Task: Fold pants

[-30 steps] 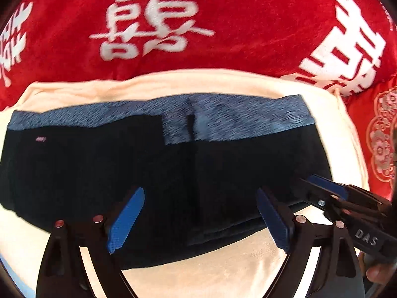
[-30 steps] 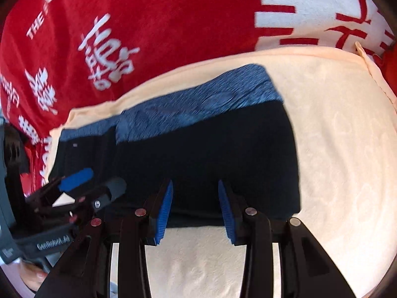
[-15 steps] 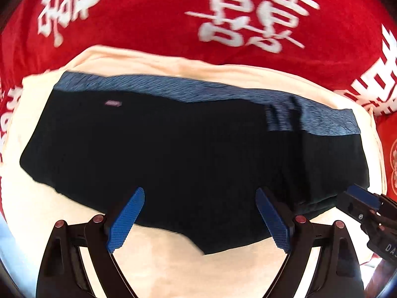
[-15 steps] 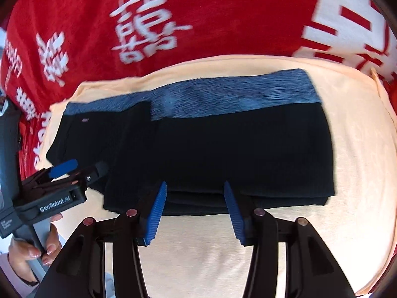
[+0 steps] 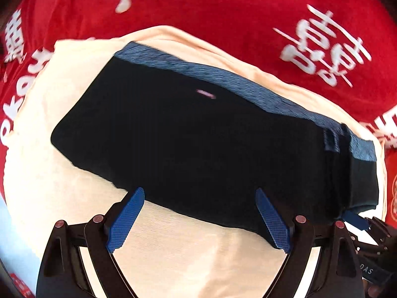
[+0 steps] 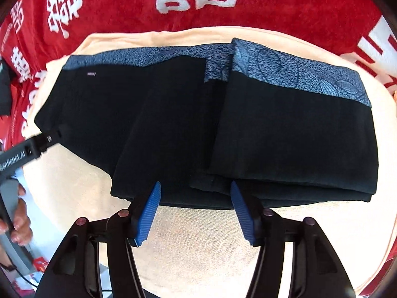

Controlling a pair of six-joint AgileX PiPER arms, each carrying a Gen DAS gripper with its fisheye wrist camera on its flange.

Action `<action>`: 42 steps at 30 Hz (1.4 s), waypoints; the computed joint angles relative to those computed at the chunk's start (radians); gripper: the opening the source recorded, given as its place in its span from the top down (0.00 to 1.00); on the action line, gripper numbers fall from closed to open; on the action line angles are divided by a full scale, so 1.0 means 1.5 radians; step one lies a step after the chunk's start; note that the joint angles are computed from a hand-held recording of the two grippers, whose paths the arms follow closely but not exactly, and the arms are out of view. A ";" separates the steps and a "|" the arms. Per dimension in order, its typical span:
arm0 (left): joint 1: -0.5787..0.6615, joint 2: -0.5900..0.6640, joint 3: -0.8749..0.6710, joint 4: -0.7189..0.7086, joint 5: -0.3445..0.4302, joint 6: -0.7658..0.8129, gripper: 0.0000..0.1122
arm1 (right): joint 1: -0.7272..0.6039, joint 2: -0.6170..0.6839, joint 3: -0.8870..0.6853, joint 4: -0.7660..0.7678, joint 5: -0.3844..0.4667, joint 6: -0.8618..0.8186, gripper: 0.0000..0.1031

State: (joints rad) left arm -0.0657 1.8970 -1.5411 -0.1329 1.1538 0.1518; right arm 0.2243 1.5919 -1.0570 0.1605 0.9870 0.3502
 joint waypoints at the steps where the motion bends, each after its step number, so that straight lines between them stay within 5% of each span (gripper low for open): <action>1: 0.014 0.002 -0.001 -0.011 -0.001 0.005 0.19 | 0.007 0.005 -0.011 -0.005 0.009 0.004 0.39; 17: 0.189 0.023 0.011 -0.163 -0.002 0.057 0.19 | 0.087 0.055 -0.081 0.029 0.026 -0.026 0.39; 26: 0.234 0.092 -0.048 -0.256 0.042 0.061 0.19 | 0.072 0.083 -0.096 0.048 0.014 -0.022 0.39; 39: 0.257 0.147 -0.063 -0.321 0.016 0.110 0.19 | 0.081 0.116 -0.103 0.043 0.005 -0.024 0.39; 42: 0.272 0.144 -0.034 -0.376 0.005 0.167 0.10 | 0.080 0.119 -0.103 0.043 0.002 -0.021 0.38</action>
